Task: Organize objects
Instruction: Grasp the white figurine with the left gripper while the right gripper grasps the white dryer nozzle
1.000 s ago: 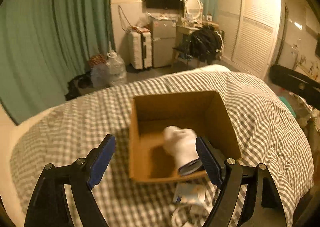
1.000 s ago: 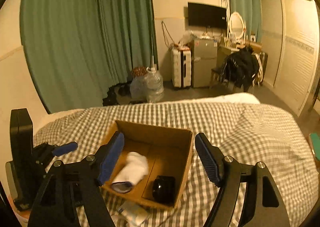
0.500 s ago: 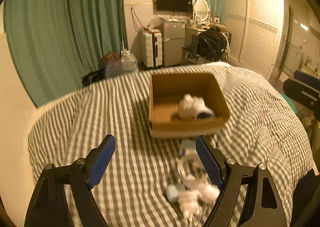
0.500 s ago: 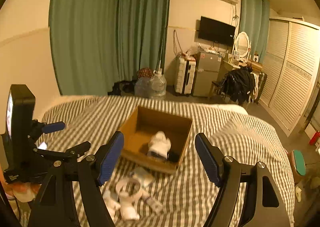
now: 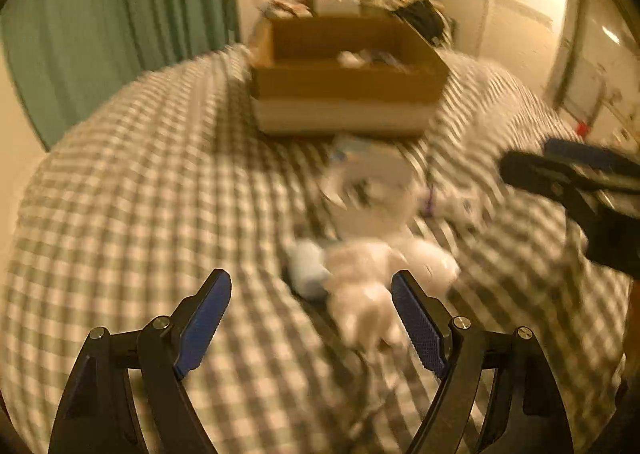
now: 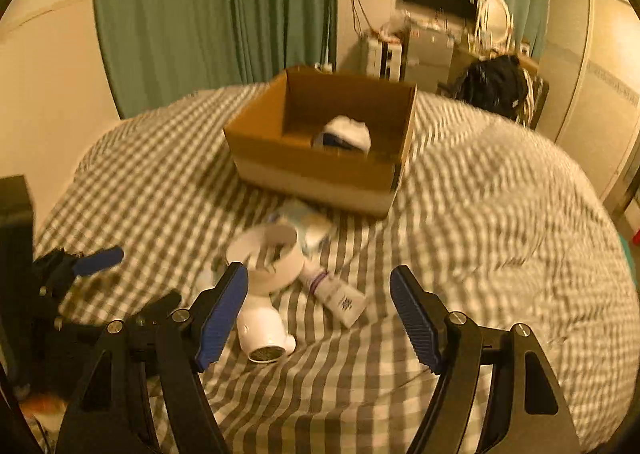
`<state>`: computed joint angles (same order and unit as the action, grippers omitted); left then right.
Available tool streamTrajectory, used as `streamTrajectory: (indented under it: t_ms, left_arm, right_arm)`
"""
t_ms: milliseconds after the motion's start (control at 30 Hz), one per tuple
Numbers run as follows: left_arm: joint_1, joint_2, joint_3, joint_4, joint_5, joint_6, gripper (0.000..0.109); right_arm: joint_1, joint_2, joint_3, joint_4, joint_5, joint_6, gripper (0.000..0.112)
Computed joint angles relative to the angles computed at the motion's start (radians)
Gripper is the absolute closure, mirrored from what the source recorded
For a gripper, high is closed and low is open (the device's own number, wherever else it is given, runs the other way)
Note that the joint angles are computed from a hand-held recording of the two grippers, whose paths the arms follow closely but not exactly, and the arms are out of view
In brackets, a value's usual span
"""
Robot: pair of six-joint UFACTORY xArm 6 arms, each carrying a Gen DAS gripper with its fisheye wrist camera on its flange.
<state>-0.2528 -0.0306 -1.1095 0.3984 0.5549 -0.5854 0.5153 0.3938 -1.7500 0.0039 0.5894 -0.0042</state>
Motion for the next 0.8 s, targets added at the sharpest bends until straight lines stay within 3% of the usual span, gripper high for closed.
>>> streamTrajectory:
  t_ms: [200,267,333,433,467,633,800]
  left_arm:
    - [-0.013,0.084,-0.041,-0.129,0.022,0.134,0.025]
    - [-0.004,0.11,-0.058,-0.189,0.028,0.176,0.046]
    - [0.002,0.129,-0.071,-0.246,0.031,0.22,0.051]
    - [0.009,0.13,-0.065,-0.327,0.01,0.282,0.068]
    - [0.01,0.123,-0.06,-0.343,0.009,0.293,0.068]
    - [0.016,0.068,-0.016,-0.329,-0.02,0.277,0.068]
    - [0.042,-0.002,0.014,-0.091,-0.031,0.088,0.068]
  right_arm:
    - [0.0,0.045,0.012,0.002,0.008,0.007,0.039]
    - [-0.002,0.058,0.01,0.006,0.021,0.009,0.039]
    - [-0.005,0.067,0.01,0.018,0.027,0.013,0.039]
    - [-0.008,0.063,0.022,0.029,0.02,0.014,0.039]
    - [-0.008,0.064,0.019,0.032,0.024,0.013,0.039]
    - [-0.001,0.066,0.013,0.02,0.034,0.02,0.039]
    - [0.014,0.078,-0.006,0.042,0.051,-0.008,0.039]
